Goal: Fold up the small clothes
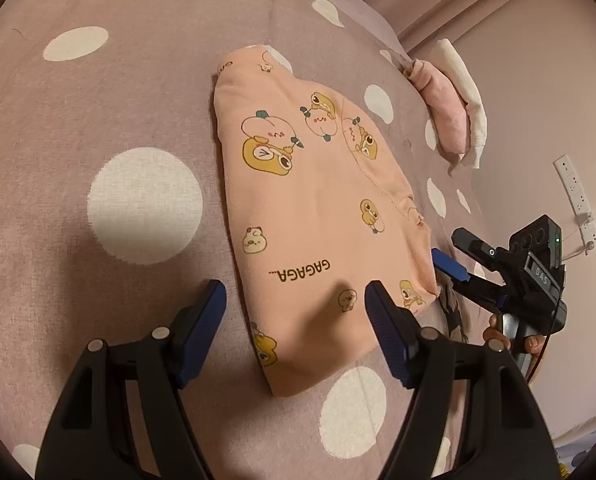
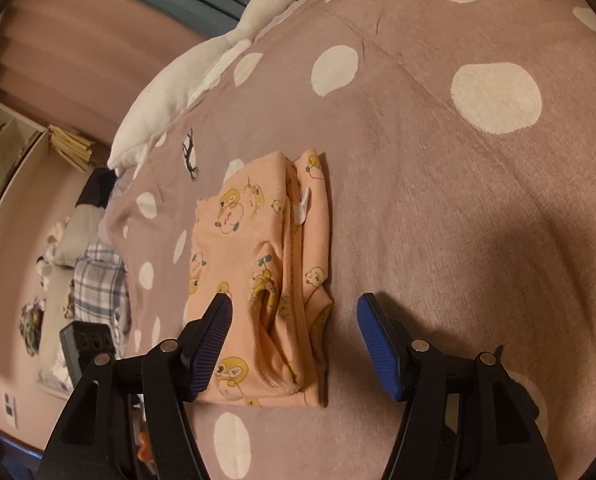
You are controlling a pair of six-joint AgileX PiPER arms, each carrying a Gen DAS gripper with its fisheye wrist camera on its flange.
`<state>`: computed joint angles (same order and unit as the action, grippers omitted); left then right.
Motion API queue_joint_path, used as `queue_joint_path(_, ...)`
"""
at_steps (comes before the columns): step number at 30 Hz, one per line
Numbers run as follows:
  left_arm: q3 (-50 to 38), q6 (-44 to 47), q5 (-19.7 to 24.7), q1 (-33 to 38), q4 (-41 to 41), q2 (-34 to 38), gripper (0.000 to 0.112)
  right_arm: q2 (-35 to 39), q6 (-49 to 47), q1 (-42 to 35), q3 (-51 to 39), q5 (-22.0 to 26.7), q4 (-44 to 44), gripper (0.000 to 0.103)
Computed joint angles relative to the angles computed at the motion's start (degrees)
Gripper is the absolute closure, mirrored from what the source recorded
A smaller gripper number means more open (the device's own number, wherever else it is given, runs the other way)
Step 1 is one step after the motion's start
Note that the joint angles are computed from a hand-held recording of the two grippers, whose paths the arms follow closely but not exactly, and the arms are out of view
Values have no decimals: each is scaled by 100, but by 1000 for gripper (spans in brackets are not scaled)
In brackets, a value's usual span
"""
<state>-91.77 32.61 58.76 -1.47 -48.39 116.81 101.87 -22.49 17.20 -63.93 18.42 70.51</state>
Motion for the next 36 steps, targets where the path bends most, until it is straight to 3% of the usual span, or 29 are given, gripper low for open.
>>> queue_joint_path(24,-368,-136,72,-51,101,217,41,223,239,-104,-323,213,-347,38)
queue_joint_path(36,-626,-186,107,-100,175,402,41,561,789,-57,-801,363,-983,38)
